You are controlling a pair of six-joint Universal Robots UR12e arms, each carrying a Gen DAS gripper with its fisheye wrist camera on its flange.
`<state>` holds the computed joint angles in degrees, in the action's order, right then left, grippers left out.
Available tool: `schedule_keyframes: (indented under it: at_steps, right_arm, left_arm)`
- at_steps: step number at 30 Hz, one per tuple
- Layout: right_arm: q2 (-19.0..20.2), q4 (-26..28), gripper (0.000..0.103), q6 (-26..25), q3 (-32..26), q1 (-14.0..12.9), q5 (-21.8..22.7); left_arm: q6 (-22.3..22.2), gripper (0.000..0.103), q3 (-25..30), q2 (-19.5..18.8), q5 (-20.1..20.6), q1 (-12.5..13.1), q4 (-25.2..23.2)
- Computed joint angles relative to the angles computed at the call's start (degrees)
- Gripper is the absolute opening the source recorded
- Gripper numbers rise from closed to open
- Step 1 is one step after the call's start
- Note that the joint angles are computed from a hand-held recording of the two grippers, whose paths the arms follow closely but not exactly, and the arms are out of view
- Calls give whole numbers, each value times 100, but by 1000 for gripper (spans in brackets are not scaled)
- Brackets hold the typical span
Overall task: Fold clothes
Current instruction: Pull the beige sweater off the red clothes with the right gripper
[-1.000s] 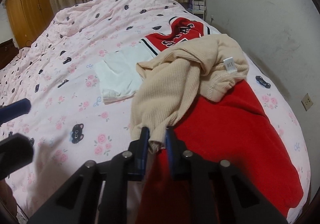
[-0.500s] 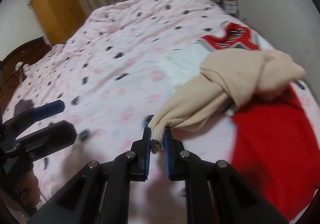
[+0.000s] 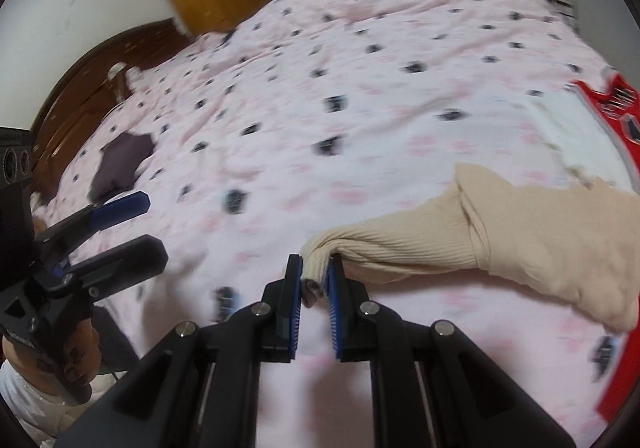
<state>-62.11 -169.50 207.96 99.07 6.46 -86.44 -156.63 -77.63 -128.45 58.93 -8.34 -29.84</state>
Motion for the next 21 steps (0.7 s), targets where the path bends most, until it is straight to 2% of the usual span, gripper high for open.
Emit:
schedule_keyframes:
  at_steps: [9,13,16,19,21]
  right_arm:
    - [673,396,13,-219,-1073,393,679]
    - [938,638,13,-465,-1543,562,1017]
    - [1127,922,13,-650,-1887,700,1086]
    - [1213,1147,20,-604,-2011,763,957]
    - [1201,1180,27,-508,-1972,754,979]
  left_arm:
    - [-309,102,-349,200,209,447,473]
    - [-470,102,-463,259,261,625,607]
    - [-568,102,-530,287,298,733,671]
    - [-598,102,-578,304,320,792,675]
    - [-602,102,-613,316,329,824,677]
